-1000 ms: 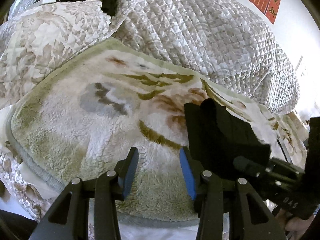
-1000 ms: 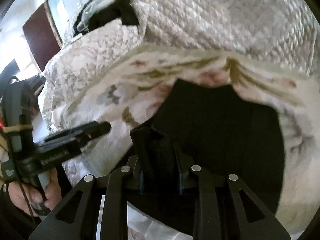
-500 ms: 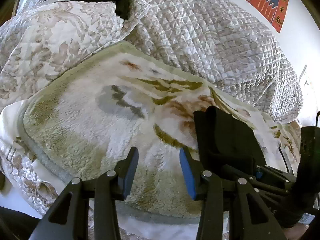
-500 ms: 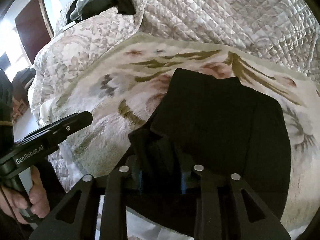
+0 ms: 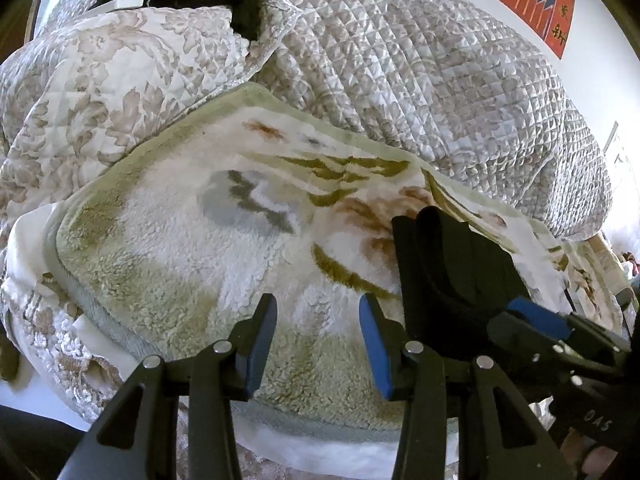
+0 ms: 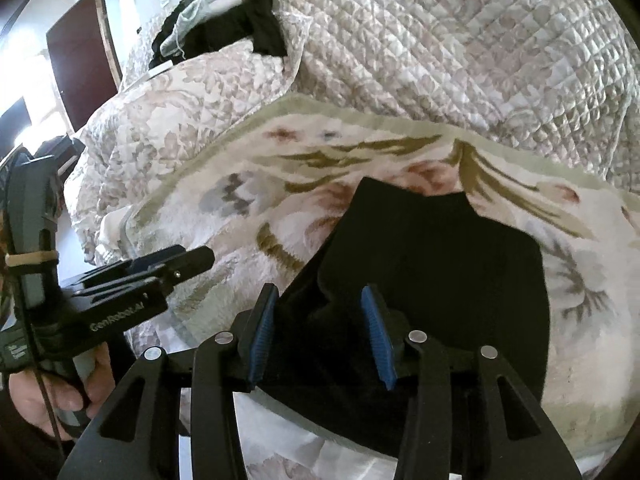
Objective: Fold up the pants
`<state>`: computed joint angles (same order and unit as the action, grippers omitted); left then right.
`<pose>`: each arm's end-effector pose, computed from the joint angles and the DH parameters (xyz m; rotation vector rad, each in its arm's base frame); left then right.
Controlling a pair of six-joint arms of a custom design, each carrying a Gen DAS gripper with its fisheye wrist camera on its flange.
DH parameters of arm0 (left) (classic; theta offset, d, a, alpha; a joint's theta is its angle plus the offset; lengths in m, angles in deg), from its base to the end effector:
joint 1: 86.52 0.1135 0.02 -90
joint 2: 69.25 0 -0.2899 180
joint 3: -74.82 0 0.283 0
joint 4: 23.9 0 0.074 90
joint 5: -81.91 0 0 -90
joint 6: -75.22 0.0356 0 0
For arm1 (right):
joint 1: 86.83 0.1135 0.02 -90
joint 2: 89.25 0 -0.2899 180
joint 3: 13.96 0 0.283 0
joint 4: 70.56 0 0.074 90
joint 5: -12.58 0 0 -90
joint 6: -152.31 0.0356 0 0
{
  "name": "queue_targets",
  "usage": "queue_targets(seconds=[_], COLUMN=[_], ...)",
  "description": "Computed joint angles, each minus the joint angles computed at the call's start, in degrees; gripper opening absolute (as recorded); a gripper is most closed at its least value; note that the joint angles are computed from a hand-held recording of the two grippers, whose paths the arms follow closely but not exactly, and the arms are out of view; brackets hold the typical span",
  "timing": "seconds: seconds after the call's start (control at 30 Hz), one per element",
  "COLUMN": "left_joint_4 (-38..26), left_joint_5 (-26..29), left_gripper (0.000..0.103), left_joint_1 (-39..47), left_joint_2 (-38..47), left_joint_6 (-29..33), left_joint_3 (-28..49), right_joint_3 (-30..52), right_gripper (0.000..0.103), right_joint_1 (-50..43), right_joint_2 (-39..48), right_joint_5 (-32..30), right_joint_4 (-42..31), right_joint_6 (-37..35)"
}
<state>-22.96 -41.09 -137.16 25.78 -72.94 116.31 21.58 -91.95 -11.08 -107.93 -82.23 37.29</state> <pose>0.1905 -0.2016 0.0922 -0.3809 2.2799 -0.2364 0.2306 -0.0025 0.1206 -0.6166 2.3061 0.4271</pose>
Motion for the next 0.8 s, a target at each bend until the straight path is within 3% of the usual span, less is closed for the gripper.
queue_targets(seconds=[0.43, 0.63, 0.8], left_joint_4=[-5.3, -7.37, -8.15], left_joint_5=[-0.91, -0.87, -0.11], left_gripper=[0.046, 0.046, 0.046], left_joint_1=[-2.16, -3.83, -4.95], left_joint_2=[0.0, 2.17, 4.44], left_joint_6=[2.31, 4.85, 7.85], left_joint_3=[4.62, 9.58, 13.88], right_joint_3=[-0.76, -0.38, 2.87], right_gripper=[0.044, 0.044, 0.044], right_joint_1=[-6.32, -16.94, -27.89], right_joint_2=[-9.1, -15.65, -15.38], right_joint_5=[0.1, 3.31, 2.38], right_joint_4=[-4.24, -5.25, -5.38], right_joint_6=[-3.43, -7.09, -9.54])
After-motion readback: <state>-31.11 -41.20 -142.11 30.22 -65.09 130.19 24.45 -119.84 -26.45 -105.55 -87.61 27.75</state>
